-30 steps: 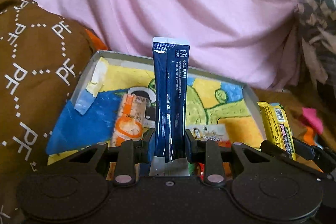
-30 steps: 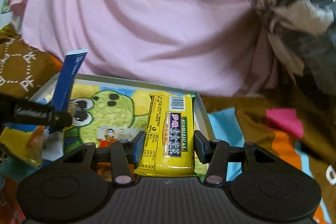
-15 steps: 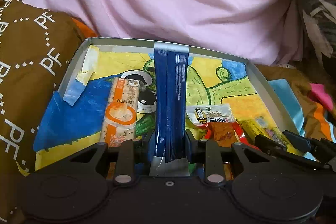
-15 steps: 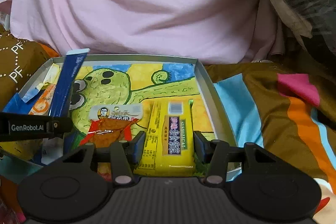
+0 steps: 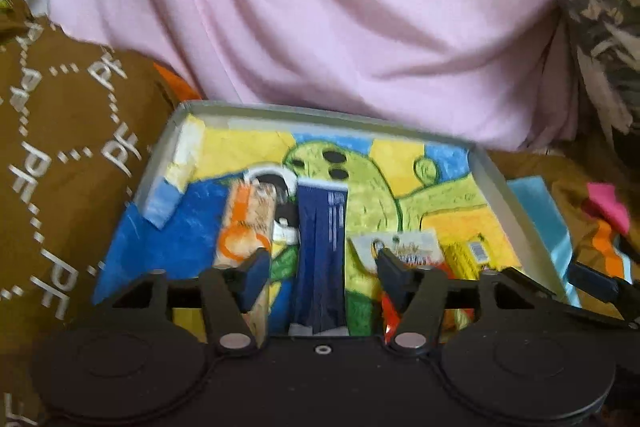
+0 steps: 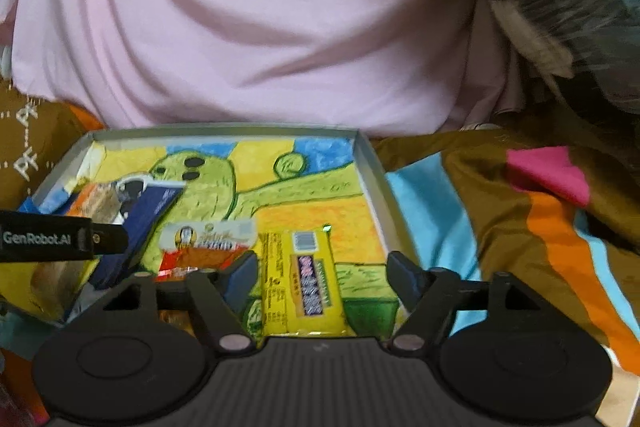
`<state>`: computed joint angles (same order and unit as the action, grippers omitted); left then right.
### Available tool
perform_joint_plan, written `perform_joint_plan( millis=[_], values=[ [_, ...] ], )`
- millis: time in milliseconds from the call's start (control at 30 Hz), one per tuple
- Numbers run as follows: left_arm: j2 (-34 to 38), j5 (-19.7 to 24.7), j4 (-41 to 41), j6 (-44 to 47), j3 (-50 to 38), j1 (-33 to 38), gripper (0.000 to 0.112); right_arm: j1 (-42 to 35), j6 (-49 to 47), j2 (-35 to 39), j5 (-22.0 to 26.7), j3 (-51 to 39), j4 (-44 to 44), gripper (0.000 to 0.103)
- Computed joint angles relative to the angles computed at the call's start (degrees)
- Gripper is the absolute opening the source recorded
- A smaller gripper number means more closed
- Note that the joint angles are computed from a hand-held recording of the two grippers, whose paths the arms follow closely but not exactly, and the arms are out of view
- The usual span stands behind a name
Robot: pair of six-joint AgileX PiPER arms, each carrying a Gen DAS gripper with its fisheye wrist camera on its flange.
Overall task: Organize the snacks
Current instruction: 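Open both tools and raise them away from the tray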
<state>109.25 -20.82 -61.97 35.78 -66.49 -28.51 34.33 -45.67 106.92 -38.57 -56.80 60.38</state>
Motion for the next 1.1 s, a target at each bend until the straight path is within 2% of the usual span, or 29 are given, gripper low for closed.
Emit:
perform_joint_plan(
  millis=[100,167,200,267,367,667,967,1100],
  values=[
    [-2.9,-3.4,-0.5,-0.3,2.4,-1.1,0.084,0.5,3.4,-2.7,-1.7,2.6,-2.7,0.091],
    [-5.0,-6.2,-1.5,0.1,4.4,-2.1,0.095,1.2,5.1,-4.4,-3.6,4.5,-3.9,0.102],
    [-6.1,-8.1,-2.7,1.0,5.4,-2.9,0.102,1.7,6.4,-5.3,-5.0,5.8,-4.9,0.103],
    [-8.3,-11.2,-4.5,2.6,7.4,-4.3,0.102,2.4,8.0,-7.4,-6.2,7.9,-6.2,0.103],
    [-11.3,-13.1,-7.3,5.5,9.7,-5.5,0.102,3.2,10.3,-10.5,-6.8,10.6,-7.7,0.103],
    [-20.9,-22.0,-11.2,4.9,19.4,-12.1,0.102,8.1,11.6,-20.4,-11.7,19.1,-7.7,0.103],
    [-31.7,-32.7,-23.9,13.4,27.9,-23.8,0.102,17.8,8.4,-29.9,-16.1,26.8,-0.4,0.103],
    [-35.2,-39.8,-30.9,20.3,29.6,-30.1,0.102,24.1,5.7,-33.5,-18.8,29.7,4.1,0.103]
  ],
)
